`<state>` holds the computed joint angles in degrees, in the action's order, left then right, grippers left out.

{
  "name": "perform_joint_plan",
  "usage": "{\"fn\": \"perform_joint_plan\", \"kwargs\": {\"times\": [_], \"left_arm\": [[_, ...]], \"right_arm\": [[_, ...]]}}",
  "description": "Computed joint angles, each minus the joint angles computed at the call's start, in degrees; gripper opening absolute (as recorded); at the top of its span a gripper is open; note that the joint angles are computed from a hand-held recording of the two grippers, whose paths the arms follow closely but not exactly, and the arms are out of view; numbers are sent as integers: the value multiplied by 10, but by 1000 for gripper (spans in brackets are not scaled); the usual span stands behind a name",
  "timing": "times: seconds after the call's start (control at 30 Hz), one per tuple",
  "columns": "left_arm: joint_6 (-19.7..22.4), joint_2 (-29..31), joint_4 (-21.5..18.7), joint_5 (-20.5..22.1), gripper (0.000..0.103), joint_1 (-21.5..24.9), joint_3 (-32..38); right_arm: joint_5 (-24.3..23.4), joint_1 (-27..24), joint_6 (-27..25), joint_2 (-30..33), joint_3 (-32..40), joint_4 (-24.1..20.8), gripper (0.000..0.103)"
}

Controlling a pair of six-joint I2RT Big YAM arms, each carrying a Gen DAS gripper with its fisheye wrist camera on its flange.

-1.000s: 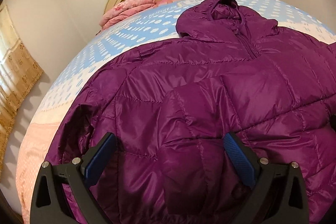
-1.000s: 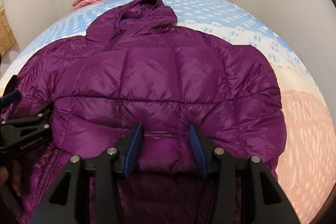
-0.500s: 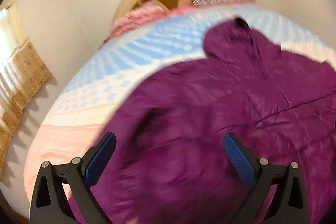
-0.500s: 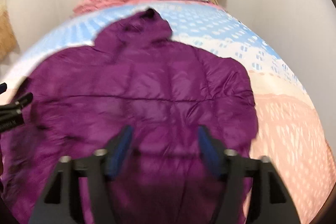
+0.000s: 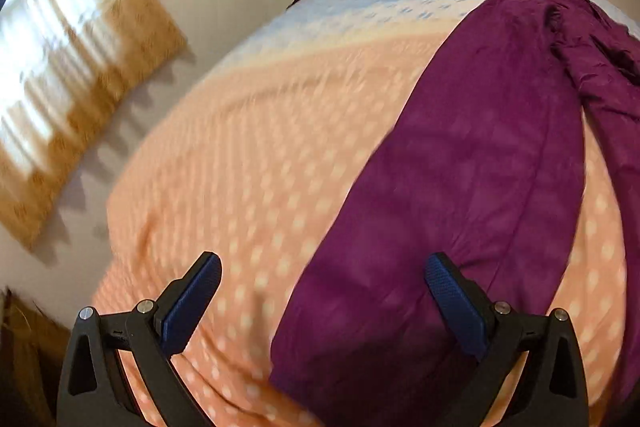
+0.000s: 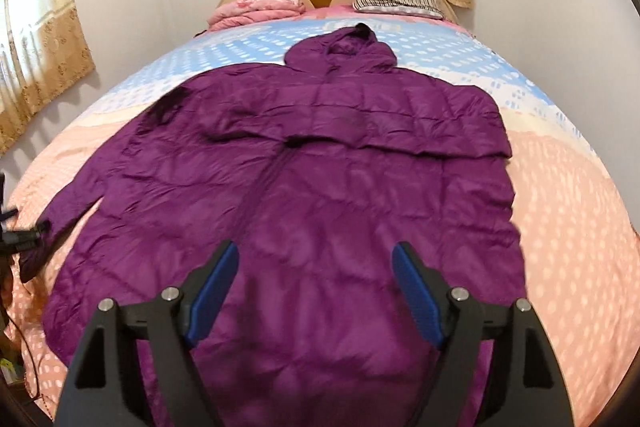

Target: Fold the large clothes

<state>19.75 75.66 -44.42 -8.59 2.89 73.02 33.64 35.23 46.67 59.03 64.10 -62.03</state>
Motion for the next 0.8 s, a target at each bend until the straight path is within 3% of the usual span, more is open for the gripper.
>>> {"fn": "perform_joint_plan", "kwargs": {"times": [0.1, 0.17, 0.23, 0.3, 0.33, 0.4, 0.47, 0.6, 0.8], "left_arm": [[-20, 0, -14, 39, 102, 13, 3], [-30, 9, -33, 79, 86, 16, 13], [-22, 9, -57, 142, 42, 24, 19], [-8, 5, -59, 154, 13, 11, 15], [-1, 1, -59, 153, 6, 8, 14], [4, -5, -55, 151, 2, 11, 18], [6, -18, -24, 128, 2, 14, 13], [8, -11, 4, 113, 2, 23, 61], [12, 0, 25, 99, 2, -31, 160]], "right_arm": [[4, 12, 8, 12, 11, -1, 82], [13, 20, 11, 16, 18, -1, 82], [23, 28, 18, 16, 21, -3, 82], [30, 30, 22, 13, 22, 0, 82], [34, 29, 26, 11, 21, 0, 82], [41, 32, 35, 3, 17, -2, 82], [48, 34, 44, -6, 13, -3, 82], [61, 31, 56, -30, -6, -1, 82], [59, 10, 84, -68, -37, 6, 82]]}}
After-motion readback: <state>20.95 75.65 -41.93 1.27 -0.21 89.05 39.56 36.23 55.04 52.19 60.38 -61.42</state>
